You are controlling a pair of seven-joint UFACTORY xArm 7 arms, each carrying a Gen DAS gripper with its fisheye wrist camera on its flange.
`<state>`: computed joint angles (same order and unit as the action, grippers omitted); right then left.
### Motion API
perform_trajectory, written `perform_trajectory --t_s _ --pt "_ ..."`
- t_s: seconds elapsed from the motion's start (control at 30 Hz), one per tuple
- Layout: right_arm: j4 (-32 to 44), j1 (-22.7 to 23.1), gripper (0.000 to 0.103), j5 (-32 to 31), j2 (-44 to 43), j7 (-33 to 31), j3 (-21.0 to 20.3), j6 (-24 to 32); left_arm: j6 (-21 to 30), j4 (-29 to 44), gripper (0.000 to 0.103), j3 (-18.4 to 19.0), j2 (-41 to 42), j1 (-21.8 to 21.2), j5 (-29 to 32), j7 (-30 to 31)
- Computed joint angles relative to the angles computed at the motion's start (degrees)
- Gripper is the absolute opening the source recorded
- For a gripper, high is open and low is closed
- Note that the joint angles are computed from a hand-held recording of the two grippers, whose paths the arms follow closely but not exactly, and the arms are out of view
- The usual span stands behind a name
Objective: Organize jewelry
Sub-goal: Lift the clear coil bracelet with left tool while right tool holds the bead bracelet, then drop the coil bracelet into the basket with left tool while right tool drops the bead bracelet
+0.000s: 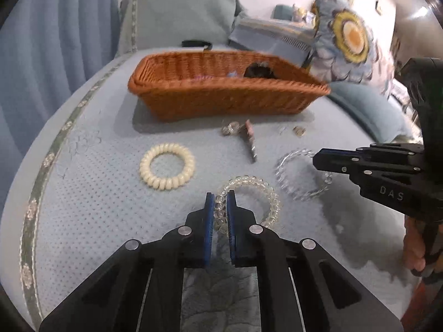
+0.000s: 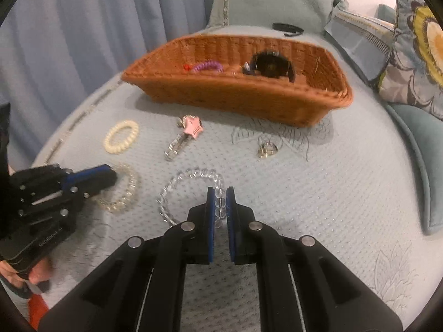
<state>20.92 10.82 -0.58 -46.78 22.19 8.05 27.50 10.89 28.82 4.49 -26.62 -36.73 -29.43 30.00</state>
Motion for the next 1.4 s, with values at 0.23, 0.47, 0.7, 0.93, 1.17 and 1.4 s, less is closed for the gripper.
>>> perform_trajectory --t_s 0.23,0.47,0.7,0.93,1.17,1.4 --pt "0.39 1.25 0.006 2.77 -5.34 -1.25 -2.61 0.81 -3.15 -0.66 0.007 4.09 -3.45 -4.5 -2.88 2.31" --pt "0.32 0.06 0.006 4.15 -8.08 -2.51 -4.2 1.54 -4.28 -0.17 0.007 7.1 -3.88 -7.31 -3.23 2.35" --pt "3.3 -1.24 0.006 4.23 -8.05 -3.07 -4.07 0.38 -4.13 2.86 0.007 8.52 -3.48 -8.56 -3.48 2.4" --pt "11.59 -3.07 0.006 3.28 0.89 -5.29 -4.73 -3.82 -4.84 13.57 0.007 9.52 3.99 -10.64 -5.83 6.15" --pt "20.46 -0.66 0.006 5.31 17.44 -10.82 -7.81 -11.71 -2.5 25.75 0.007 9.96 16.25 -9.88 -13.45 12.93" --pt "27.25 -0.16 0.006 9.21 29.94 -15.12 -8.48 -12.86 -0.68 33.84 0.007 7.06 26.64 -5.24 -17.28 15.56"
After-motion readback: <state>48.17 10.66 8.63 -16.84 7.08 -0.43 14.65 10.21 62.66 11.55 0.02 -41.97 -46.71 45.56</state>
